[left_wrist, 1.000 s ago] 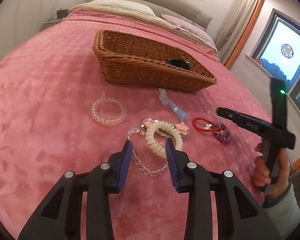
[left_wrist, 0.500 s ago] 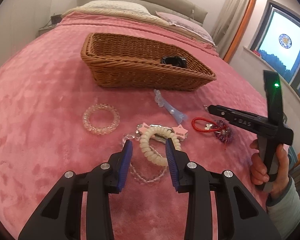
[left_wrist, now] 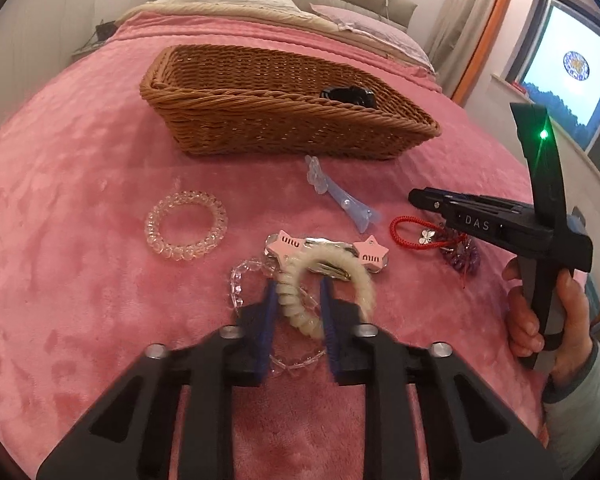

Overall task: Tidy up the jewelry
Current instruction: 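Grasp the cream coiled bracelet with the left tool while the right tool grasps a gold ring, then lower the bracelet and ring into the basket and open both tools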

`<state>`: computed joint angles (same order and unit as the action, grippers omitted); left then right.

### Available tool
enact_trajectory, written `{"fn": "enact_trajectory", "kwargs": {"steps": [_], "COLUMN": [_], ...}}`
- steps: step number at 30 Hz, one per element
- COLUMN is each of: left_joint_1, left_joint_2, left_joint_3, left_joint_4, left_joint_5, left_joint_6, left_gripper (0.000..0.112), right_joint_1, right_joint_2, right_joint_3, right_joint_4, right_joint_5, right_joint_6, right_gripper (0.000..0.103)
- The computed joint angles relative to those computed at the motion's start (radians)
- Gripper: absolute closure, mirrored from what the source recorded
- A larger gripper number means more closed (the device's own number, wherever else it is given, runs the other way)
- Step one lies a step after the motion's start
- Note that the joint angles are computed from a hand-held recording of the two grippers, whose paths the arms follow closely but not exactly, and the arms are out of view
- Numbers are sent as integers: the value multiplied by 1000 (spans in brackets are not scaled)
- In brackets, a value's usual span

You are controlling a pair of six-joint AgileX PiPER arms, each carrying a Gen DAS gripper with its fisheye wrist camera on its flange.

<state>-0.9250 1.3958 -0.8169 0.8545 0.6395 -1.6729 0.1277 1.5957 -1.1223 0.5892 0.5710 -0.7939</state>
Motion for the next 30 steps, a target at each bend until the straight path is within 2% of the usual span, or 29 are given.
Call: {"fn": "enact_trajectory", "kwargs": {"steps": [6, 11, 19, 25, 28, 30], "left_joint_1": [-44, -64, -100, -91, -25, 50], "left_joint_2": [-10, -39, -85, -118, -114, -92], "left_joint_3": [7, 34, 31, -63, -142, -208], "left_joint_4": [55, 120, 182, 206, 198, 176], "left_joint_5": [32, 33, 86, 170, 173, 147], "left_joint_6": [-43, -113, -173, -104, -10, 76], "left_gripper": [102, 102, 102, 102, 102, 102], "right_joint_1": [-41, -99, -170, -236, -213, -174], "right_joint_2": [-43, -56, -112, -186, -186, -160], "right_joint_3": [53, 68, 93, 48, -53, -137], "right_joint_4": [126, 257, 386, 466, 467, 443], "right_joint_5": [5, 51, 124, 241, 269, 270], "right_joint_6": [-131, -244, -357, -371, -308, -244], "right_gripper": [89, 89, 89, 89, 89, 89]}}
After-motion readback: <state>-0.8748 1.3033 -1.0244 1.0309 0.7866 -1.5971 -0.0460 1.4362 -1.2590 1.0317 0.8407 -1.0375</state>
